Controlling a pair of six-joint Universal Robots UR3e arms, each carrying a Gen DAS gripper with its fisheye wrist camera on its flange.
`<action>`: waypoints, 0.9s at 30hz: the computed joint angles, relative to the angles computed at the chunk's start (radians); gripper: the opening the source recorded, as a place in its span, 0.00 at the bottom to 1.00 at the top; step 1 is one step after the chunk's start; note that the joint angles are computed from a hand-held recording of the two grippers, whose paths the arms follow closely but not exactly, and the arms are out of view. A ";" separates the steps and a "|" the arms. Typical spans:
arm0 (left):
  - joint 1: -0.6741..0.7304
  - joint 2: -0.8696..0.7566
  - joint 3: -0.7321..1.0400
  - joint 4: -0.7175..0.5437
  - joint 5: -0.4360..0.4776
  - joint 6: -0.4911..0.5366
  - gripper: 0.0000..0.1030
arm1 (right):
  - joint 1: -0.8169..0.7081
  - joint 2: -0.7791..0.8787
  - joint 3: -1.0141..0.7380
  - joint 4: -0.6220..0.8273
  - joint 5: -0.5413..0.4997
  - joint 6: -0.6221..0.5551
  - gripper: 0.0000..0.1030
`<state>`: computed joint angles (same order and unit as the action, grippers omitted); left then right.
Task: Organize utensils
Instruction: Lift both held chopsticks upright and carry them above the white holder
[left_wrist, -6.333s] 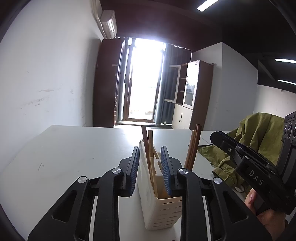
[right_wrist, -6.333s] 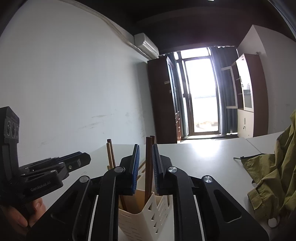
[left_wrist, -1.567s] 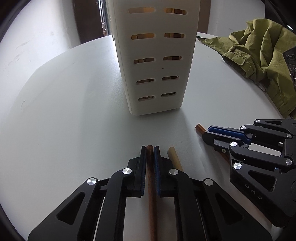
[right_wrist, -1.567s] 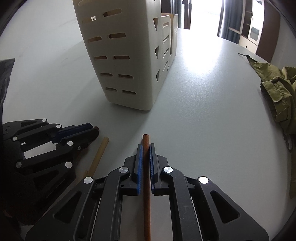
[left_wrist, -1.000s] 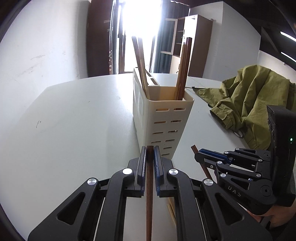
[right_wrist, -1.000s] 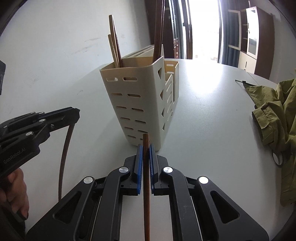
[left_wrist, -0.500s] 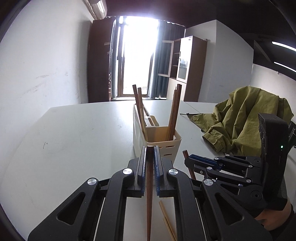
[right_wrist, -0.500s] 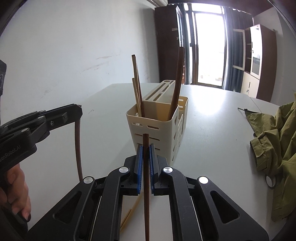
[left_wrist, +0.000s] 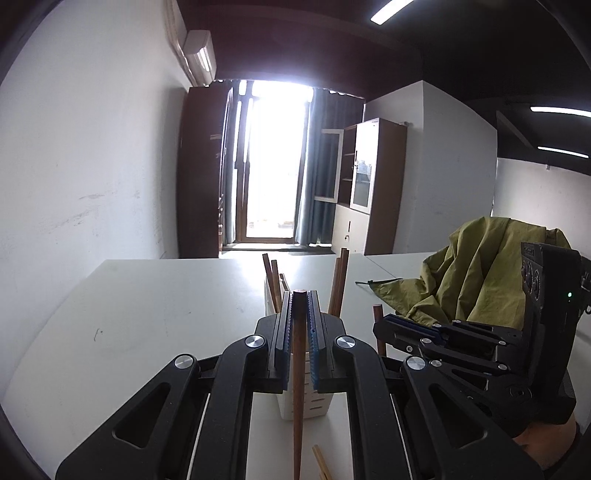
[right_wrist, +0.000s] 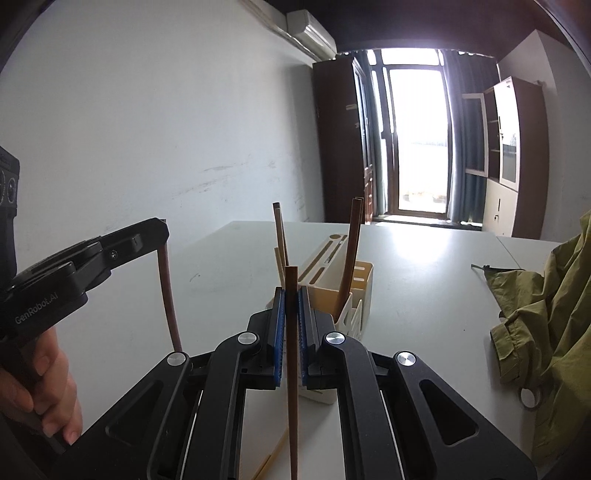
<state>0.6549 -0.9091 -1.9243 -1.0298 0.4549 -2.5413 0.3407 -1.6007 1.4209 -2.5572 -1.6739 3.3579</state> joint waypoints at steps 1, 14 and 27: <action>-0.010 -0.010 -0.003 0.040 0.002 -0.026 0.07 | -0.005 -0.001 -0.001 -0.011 0.005 -0.003 0.07; -0.054 -0.135 -0.073 0.730 -0.025 -0.492 0.07 | -0.110 -0.008 0.035 -0.229 0.120 -0.010 0.07; -0.012 -0.290 -0.033 1.446 0.028 -1.065 0.07 | -0.131 0.020 0.059 -0.577 0.119 0.007 0.07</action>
